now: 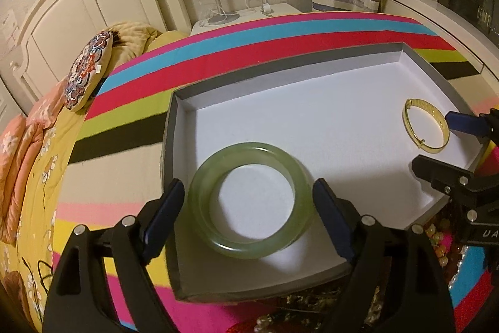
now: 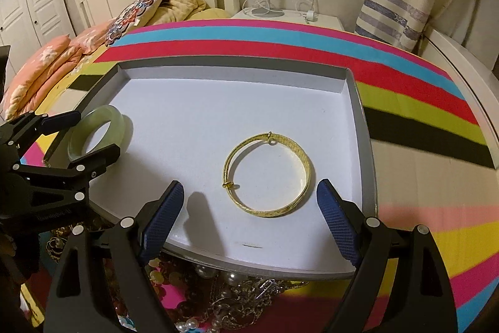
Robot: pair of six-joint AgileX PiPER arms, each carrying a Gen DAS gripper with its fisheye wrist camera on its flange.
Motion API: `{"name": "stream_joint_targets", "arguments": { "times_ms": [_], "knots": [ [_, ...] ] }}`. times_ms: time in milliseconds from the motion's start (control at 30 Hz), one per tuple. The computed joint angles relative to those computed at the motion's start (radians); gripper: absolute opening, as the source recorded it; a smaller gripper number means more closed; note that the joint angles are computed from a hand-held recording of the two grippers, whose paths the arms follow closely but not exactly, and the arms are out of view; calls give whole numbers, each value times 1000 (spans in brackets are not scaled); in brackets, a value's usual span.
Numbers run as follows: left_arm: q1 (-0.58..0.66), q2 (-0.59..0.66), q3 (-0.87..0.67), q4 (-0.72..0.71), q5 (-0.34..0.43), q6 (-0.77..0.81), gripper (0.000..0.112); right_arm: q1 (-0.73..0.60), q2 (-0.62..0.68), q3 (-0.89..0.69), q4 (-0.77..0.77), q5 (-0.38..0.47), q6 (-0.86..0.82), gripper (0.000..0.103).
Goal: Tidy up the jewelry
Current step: 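Lift both open tools up away from the tray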
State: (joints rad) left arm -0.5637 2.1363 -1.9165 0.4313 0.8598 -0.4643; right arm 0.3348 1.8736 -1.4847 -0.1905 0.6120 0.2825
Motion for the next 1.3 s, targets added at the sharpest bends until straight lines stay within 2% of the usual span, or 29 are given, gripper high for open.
{"name": "stream_joint_targets", "arguments": {
  "times_ms": [133,233,300,367,433,533,667,767,900,1133,1233,1300],
  "knots": [
    [-17,-43,79,13,-39,-25,91,18,-51,71,-23,-12,51,84],
    [-13,-70,110,-6,-55,-16,91,-10,-81,92,97,-20,-58,86],
    [-10,-117,159,-2,-91,-31,91,-41,-153,148,171,-77,-122,86],
    [-19,-204,258,114,-148,-140,94,-83,-223,193,250,-133,-198,86],
    [-29,-309,370,253,-199,-287,101,-122,-305,245,281,-187,-219,86],
    [-27,-464,522,429,-254,-491,101,-173,-395,303,349,-241,-279,86],
    [-48,-591,633,554,-233,-627,101,-209,-474,372,454,-284,-414,86],
    [-59,-663,717,594,-228,-682,101,-203,-508,436,492,-307,-490,86],
    [-97,-730,850,677,-215,-803,101,-150,-514,500,484,-311,-523,86],
    [-123,-798,1028,682,-317,-870,101,3,-471,537,312,-306,-457,86],
    [-145,-799,1070,686,-361,-889,101,69,-453,538,282,-312,-474,86],
    [-151,-797,1088,674,-404,-884,101,112,-437,532,214,-309,-428,86]
  ]
}}
